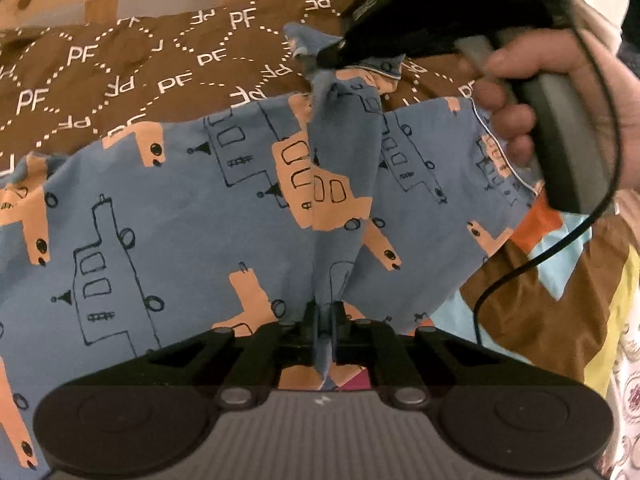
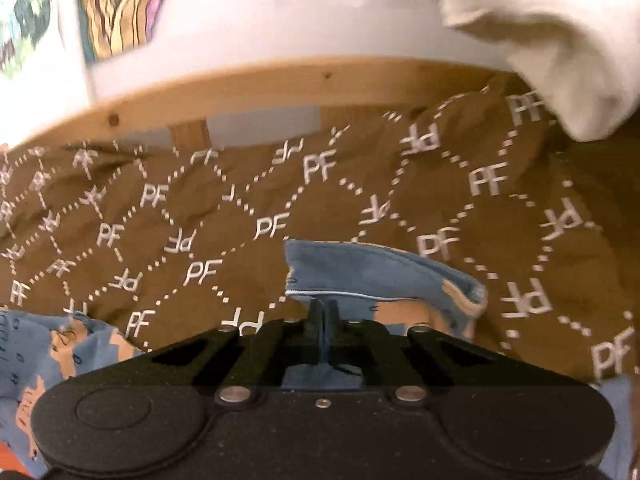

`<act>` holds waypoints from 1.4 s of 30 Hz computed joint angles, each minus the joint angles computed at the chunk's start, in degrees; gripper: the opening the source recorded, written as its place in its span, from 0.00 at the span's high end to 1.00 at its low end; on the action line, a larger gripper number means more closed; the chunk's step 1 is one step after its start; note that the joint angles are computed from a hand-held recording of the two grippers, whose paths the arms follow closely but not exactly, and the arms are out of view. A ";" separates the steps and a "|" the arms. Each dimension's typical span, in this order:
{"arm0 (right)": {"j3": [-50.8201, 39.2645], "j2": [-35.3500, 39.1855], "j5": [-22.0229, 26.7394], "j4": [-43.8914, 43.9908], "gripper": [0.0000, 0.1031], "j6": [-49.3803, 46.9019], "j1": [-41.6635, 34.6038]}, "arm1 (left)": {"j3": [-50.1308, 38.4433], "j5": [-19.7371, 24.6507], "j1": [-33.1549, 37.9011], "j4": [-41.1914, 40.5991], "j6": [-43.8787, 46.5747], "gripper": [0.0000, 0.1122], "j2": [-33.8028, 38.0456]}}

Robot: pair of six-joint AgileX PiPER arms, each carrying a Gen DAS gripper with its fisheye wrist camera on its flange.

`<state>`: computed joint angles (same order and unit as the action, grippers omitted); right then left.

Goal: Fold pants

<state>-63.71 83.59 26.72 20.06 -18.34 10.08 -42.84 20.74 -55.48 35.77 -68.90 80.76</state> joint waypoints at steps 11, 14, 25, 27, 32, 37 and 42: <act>6.58 -12.24 7.59 24.04 1.00 -23.97 -16.44 | -0.14 -1.88 -0.83 8.04 -5.21 0.60 0.22; 8.89 -16.63 12.81 30.35 1.00 -29.45 -24.03 | -3.08 3.05 -3.33 7.59 -2.17 0.95 2.26; 23.25 -26.50 30.30 39.55 1.00 -40.68 -53.86 | -8.18 19.26 -15.84 18.07 1.68 0.99 8.65; 25.07 -26.30 30.48 39.79 1.00 -42.31 -55.77 | -8.81 20.52 -16.90 18.61 2.10 0.99 9.86; 25.16 -23.33 33.51 40.00 0.77 -44.92 -59.15 | -9.91 21.32 -17.18 17.82 3.64 0.99 10.80; 23.19 -19.07 34.03 40.67 0.58 -43.08 -58.89 | -9.97 21.00 -16.36 16.28 5.72 0.99 10.06; 20.21 -13.29 34.95 43.45 0.56 -38.05 -57.07 | -9.57 21.50 -16.90 16.75 4.85 0.99 9.81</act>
<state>-43.51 70.30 61.67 63.51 -56.39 -46.98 -52.41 42.24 -72.38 52.52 -64.05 90.57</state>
